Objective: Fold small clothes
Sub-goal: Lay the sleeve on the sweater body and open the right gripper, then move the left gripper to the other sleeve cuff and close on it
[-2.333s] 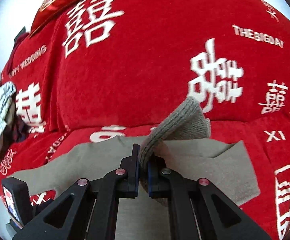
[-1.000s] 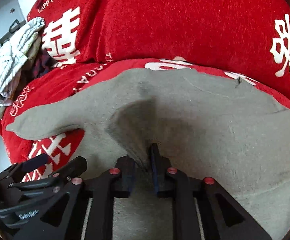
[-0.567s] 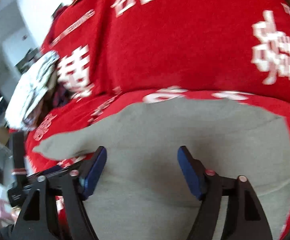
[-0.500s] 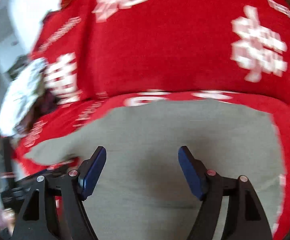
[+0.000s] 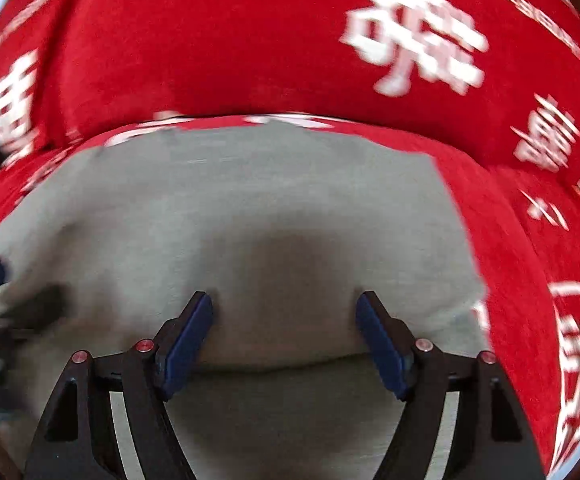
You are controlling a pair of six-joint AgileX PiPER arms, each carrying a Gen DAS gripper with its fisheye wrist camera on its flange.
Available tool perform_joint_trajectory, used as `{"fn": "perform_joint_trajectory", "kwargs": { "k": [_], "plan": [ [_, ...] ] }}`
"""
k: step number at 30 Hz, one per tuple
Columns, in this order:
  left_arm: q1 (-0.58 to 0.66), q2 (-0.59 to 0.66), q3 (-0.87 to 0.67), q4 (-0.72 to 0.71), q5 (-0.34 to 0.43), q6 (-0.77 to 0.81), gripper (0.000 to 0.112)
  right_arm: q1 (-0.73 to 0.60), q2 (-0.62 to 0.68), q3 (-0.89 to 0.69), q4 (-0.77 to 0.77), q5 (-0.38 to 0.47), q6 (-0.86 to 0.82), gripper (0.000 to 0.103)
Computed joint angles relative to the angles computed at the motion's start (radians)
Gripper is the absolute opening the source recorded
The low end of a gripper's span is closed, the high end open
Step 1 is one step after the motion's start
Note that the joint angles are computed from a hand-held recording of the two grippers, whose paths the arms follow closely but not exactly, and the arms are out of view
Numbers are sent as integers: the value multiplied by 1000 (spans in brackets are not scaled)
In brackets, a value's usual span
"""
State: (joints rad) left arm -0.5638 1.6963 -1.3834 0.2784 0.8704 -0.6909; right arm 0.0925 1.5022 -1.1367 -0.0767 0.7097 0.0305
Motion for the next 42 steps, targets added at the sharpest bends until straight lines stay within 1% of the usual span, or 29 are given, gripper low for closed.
{"fn": "perform_joint_trajectory", "kwargs": {
  "k": [2, 3, 4, 5, 7, 11, 12, 14, 15, 17, 18, 20, 23, 24, 25, 26, 28, 30, 31, 33, 35, 37, 38, 40, 41, 42],
  "plan": [
    [23, -15, 50, -4, -14, -6, 102, -24, -7, 11, 68, -9, -92, 77],
    [23, -32, 78, 18, -32, -24, 102, -55, -10, 12, 133, -7, -166, 77],
    [20, -45, 92, 45, -33, -42, 102, -72, -12, 15, 162, -9, -200, 78],
    [27, -51, 92, 50, -26, -48, 102, -81, -4, 2, 158, 1, -218, 78],
    [40, -45, 72, 28, -28, -42, 102, -86, 31, -25, 123, 1, -188, 78],
    [26, 27, -51, 17, 16, -32, 102, -102, 102, -112, 158, 53, -242, 82],
    [15, 56, -100, 22, 34, -24, 102, -117, 128, -150, 163, 68, -228, 82],
    [-9, 101, -174, 33, 63, -25, 102, -138, 166, -203, 99, 85, -131, 82],
    [-14, 120, -208, 26, 75, -18, 102, -149, 172, -214, 87, 89, -108, 82],
    [-25, 155, -265, 4, 87, -1, 102, -213, 161, -206, 169, 73, -152, 82],
    [-35, 171, -288, 1, 95, 4, 102, -225, 155, -197, 189, 68, -167, 82],
    [-65, 214, -340, -4, 111, 18, 102, -241, 139, -169, 203, 45, -190, 82],
    [-88, 258, -365, -6, 129, 24, 102, -256, 138, -150, 227, 29, -208, 82],
    [-90, 268, -355, 10, 143, 15, 102, -257, 140, -150, 228, 27, -208, 82],
    [-84, 252, -318, 7, 116, 17, 103, -253, 144, -153, 219, 26, -202, 82],
    [-76, 219, -265, 9, 74, 17, 103, -245, 148, -155, 198, 24, -189, 82],
    [-61, 177, -210, 23, 62, 15, 103, -214, 147, -155, 127, 22, -137, 83],
    [-35, 120, -129, 27, 31, 20, 103, -193, 138, -155, 81, 22, -94, 83],
    [-26, 102, -101, 34, 24, 16, 103, -180, 119, -141, 78, 16, -84, 83],
    [5, 53, -30, 30, -8, 15, 103, -172, 97, -122, 119, 11, -111, 83],
    [28, 24, 8, 15, -26, 27, 103, -146, 78, -100, 123, 7, -115, 83],
    [39, 4, 28, 11, -27, 20, 103, -117, 71, -80, 123, 5, -127, 83],
    [42, -11, 39, 7, -25, 10, 103, -111, 79, -82, 132, 18, -141, 83],
    [44, -31, 54, 12, -22, -15, 103, -85, 71, -76, 73, 27, -97, 83],
    [42, -51, 74, 15, -28, -29, 103, -83, 64, -76, 73, 36, -93, 83],
    [42, -61, 89, 10, -37, -28, 103, -93, 45, -70, 110, 50, -120, 83]
  ]
}}
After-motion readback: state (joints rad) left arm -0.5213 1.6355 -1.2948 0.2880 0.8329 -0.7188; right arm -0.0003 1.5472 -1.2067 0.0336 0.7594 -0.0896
